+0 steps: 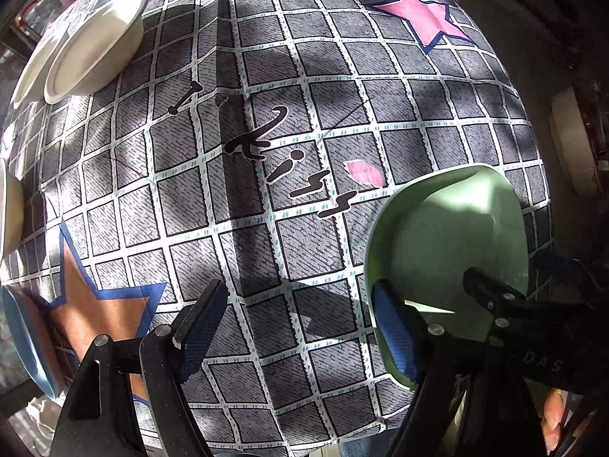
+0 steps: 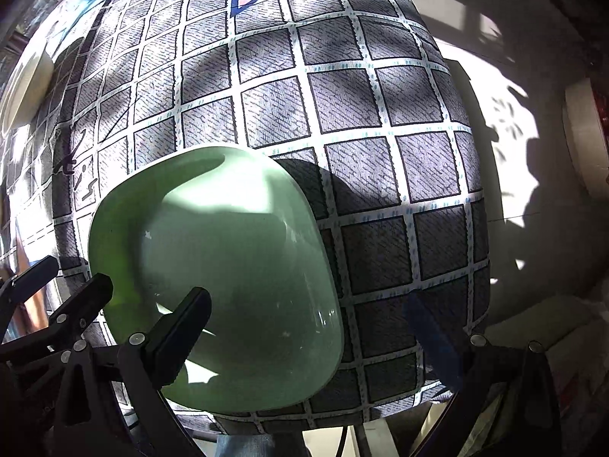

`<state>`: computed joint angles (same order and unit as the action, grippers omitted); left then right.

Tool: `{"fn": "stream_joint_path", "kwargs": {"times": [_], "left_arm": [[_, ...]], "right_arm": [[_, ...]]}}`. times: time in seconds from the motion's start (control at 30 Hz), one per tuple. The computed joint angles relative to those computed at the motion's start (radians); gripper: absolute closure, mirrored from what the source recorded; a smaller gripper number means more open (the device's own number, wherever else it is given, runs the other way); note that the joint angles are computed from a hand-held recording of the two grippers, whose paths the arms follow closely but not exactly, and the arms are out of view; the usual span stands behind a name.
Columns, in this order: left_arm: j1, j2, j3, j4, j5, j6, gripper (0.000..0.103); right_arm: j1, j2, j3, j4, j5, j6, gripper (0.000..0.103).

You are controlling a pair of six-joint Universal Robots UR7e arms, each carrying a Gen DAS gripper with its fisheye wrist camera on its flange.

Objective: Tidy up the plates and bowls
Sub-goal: 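Close the left tool on the pale green plate's rim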

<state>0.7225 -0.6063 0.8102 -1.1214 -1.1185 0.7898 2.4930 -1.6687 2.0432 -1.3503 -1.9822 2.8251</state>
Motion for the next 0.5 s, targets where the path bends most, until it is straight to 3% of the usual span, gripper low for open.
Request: {"fn": "stream_joint_path", "kwargs": {"times": [0.2,0.33,0.43,0.5], "left_arm": [[0.017,0.006,-0.063,0.072,-0.006,-0.024,0.022],[0.009,-0.056,0.036,0.054,-0.022,-0.039,0.022],[-0.005,-0.108,0.153,-0.011,-0.037,-0.057,0.022],[-0.014,-0.126,0.204,-0.038,-0.035,-0.071,0.022]], "right_arm": [[0.005,0.005,-0.006,0.015,-0.006,-0.049,0.000],[0.050,-0.002,0.000,0.045,-0.005,-0.013,0.000],[0.050,-0.004,0.001,0.062,0.013,-0.033,0.001],[0.064,-0.019,0.023,0.061,0.004,-0.031,0.006]]}}
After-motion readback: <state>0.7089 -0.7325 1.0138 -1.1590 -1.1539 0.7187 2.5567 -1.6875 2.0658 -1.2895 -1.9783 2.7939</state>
